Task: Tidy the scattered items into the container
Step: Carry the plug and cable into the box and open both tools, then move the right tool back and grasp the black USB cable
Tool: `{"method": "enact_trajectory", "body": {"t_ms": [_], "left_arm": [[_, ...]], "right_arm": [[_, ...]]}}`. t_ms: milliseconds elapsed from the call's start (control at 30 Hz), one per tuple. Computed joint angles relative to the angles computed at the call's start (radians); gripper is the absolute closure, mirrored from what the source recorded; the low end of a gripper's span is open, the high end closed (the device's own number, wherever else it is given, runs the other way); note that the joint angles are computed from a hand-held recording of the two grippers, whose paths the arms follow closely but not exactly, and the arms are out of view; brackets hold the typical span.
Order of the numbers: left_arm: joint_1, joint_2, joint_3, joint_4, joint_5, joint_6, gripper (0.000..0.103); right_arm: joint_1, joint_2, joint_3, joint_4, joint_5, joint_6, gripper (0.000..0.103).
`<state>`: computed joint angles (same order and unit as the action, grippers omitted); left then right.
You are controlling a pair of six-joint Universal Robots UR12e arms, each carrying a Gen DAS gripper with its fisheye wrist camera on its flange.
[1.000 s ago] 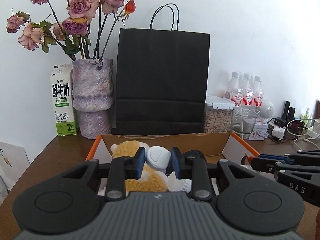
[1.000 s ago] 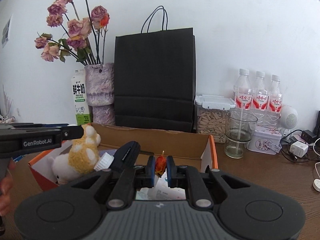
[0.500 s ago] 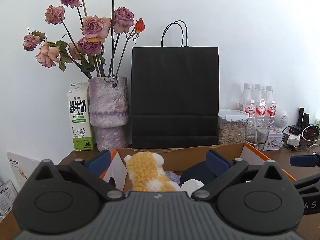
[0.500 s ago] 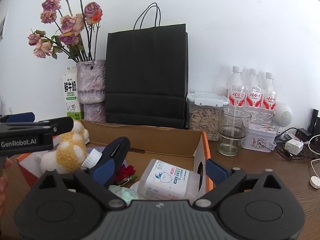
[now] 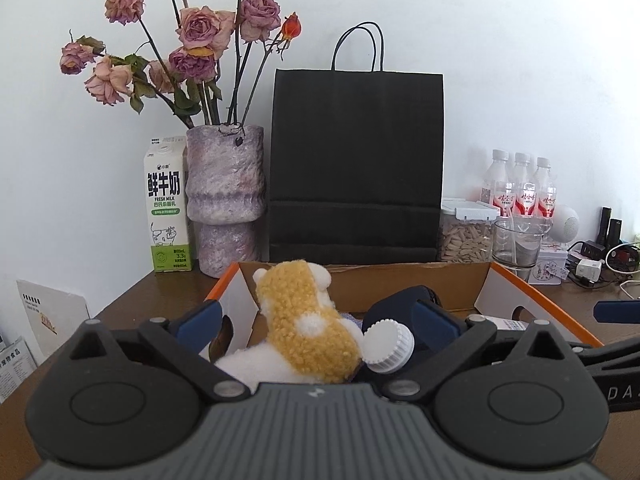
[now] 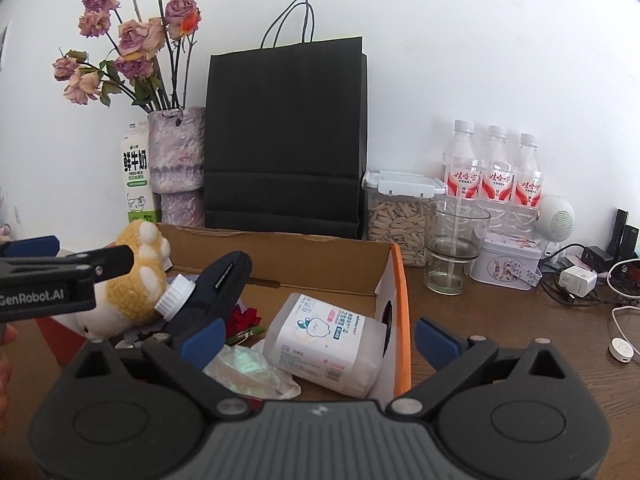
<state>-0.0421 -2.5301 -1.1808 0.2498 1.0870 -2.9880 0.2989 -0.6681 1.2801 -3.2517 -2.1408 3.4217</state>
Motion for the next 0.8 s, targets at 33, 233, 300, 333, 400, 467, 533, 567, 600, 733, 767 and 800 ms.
{"method": "enact_trajectory", "body": {"t_ms": [33,233,300,333,400,467,533,567,600,733,767,800], "left_arm": [[0.001,0.003,-0.007,0.001,0.001,0.004,0.000],[0.016,0.027,-0.063,0.003,0.008,0.028,0.000],[0.022,0.038,-0.083,-0.006,0.014,0.037,0.000],[0.024,0.044,-0.093,-0.013,0.019,0.043,0.000],[0.028,0.056,-0.113,-0.037,0.023,0.057,0.000],[0.032,0.068,-0.130,-0.071,0.015,0.079,0.000],[0.035,0.079,-0.149,-0.095,0.005,0.104,0.000],[0.036,0.085,-0.158,-0.105,0.001,0.120,0.000],[0.036,0.090,-0.166,-0.118,-0.003,0.140,0.000],[0.033,0.105,-0.190,-0.163,0.006,0.205,0.000],[0.031,0.108,-0.192,-0.181,0.015,0.216,0.000],[0.030,0.110,-0.193,-0.199,0.024,0.222,0.000]], "right_arm": [[0.001,-0.003,0.006,-0.004,-0.003,0.000,0.002],[0.013,-0.027,0.060,-0.024,-0.027,0.011,0.002],[0.019,-0.037,0.084,-0.029,-0.038,0.018,0.001],[0.021,-0.041,0.095,-0.027,-0.040,0.022,0.001],[0.024,-0.051,0.115,-0.017,-0.037,0.033,0.001],[0.028,-0.058,0.128,0.003,-0.039,0.046,0.001],[0.034,-0.062,0.136,0.024,-0.041,0.052,0.001],[0.036,-0.064,0.139,0.032,-0.039,0.052,0.001],[0.037,-0.065,0.140,0.044,-0.035,0.053,0.001],[0.042,-0.067,0.140,0.103,-0.024,0.065,0.001],[0.043,-0.068,0.141,0.111,-0.018,0.069,0.001],[0.044,-0.068,0.141,0.116,-0.010,0.070,0.001]]}}
